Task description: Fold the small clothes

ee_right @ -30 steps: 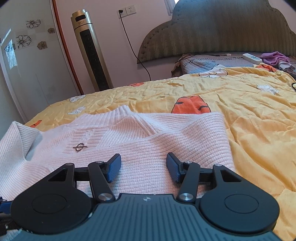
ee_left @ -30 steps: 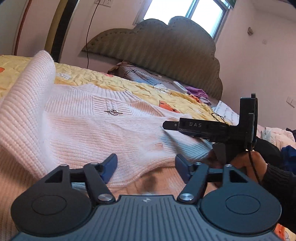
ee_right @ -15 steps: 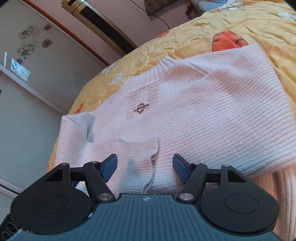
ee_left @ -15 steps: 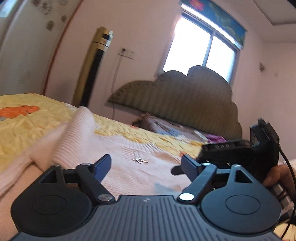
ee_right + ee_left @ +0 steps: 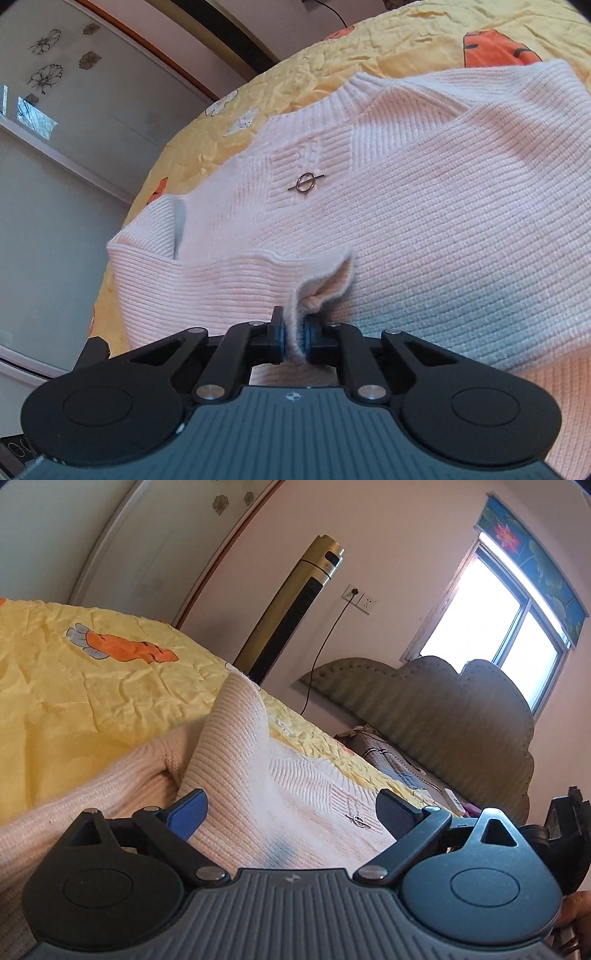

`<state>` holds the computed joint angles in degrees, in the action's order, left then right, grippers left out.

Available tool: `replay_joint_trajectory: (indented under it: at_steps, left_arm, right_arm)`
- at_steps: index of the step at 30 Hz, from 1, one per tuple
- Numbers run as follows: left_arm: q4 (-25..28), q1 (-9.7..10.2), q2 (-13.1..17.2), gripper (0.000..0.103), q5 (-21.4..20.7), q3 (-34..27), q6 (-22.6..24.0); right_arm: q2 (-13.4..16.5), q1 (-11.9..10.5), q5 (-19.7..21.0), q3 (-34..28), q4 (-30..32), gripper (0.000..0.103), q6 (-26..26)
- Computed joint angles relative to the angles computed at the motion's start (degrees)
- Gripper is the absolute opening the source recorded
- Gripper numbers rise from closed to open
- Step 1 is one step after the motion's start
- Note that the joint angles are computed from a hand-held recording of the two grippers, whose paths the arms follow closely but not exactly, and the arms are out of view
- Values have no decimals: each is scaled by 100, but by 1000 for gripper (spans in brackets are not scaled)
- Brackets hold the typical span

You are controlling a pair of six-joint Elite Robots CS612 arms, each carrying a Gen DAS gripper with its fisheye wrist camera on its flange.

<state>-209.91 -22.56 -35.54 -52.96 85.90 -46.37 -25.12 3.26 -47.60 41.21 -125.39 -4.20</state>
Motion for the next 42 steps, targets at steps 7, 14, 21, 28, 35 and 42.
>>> replay_joint_trajectory:
  at_steps: [7,14,21,28,35,42]
  left_arm:
    - [338,171,-210,103,-236,123,-617]
    - [1734,569,-260,102,-1447,-233,-1413]
    - [2468,612,-302,51,-1436,-376,-1846]
    - [3207,543,-349,11,-1008,-452,-1518]
    - [2978,401,-232,10,-470,-458,-530]
    - [2773,414,-217,10,-522,-412,-546]
  right_arm:
    - [-61,-306,965,280,-2435,11,1754]
    - [33,-600,325,309,-2384,11,2510]
    - [8,-533,129,650,-2582,11,2648]
    - [92,-603,339,583,-3504,11,3325]
    - [143,-580,39,546,-3075,11,3121]
    - [121,-553,-144,520,-2683,15,2480]
